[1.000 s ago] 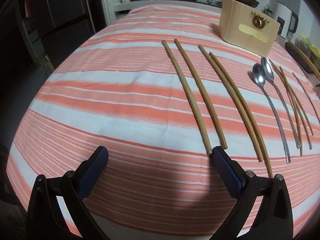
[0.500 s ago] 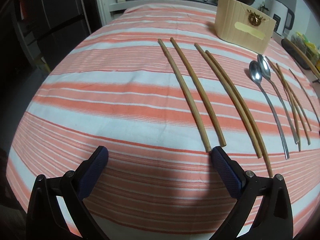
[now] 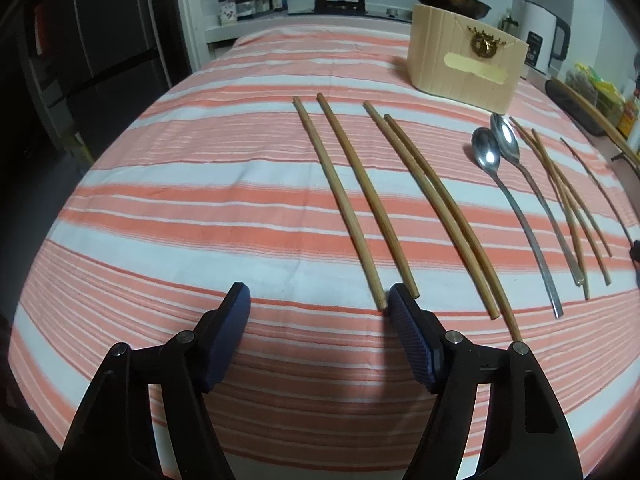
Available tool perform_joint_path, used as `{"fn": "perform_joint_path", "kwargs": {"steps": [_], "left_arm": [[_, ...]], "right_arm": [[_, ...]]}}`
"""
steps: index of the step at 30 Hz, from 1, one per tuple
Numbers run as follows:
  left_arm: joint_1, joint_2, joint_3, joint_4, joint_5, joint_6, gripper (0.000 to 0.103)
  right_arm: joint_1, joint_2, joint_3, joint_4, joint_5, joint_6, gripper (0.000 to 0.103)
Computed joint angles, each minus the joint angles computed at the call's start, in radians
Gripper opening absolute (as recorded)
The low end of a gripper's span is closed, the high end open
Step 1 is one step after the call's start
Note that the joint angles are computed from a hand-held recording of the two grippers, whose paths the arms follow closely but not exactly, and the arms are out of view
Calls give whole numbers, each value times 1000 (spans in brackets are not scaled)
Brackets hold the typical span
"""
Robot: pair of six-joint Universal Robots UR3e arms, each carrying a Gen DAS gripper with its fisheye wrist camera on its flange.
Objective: Organize utensils
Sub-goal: 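Close left tool on one wooden chopstick while right tool grips the lone chopstick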
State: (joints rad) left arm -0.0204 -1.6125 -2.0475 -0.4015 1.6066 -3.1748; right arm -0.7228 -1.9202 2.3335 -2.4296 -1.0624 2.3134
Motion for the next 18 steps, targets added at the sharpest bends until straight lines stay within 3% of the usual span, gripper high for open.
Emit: {"fn": "perform_joint_path", "kwargs": {"steps": [3,5,7,11,13,15,18], "left_arm": [[-9,-6,-2,18,12,-3,70],[-17,-14,-1,34,17,3,62],[-27,-23,3,49,23,11,41],[-37,-38,16,58,45,11,32],[-30,-44,23,55,43,15,18],[-23,-49,30,52,38,24,7],[-6,-49,32,48,15,30,4]], "right_arm": [[1,-11,14,-17,-5,14,32],[5,-20,24,-29,-13,28,32],[12,-27,35,-46,-22,40,32],[46,-10,30,-76,-41,70,15],[66,7,24,-100,-55,95,8],[83,26,17,-122,-69,124,6],[106,59,-3,-144,-82,167,6]]}}
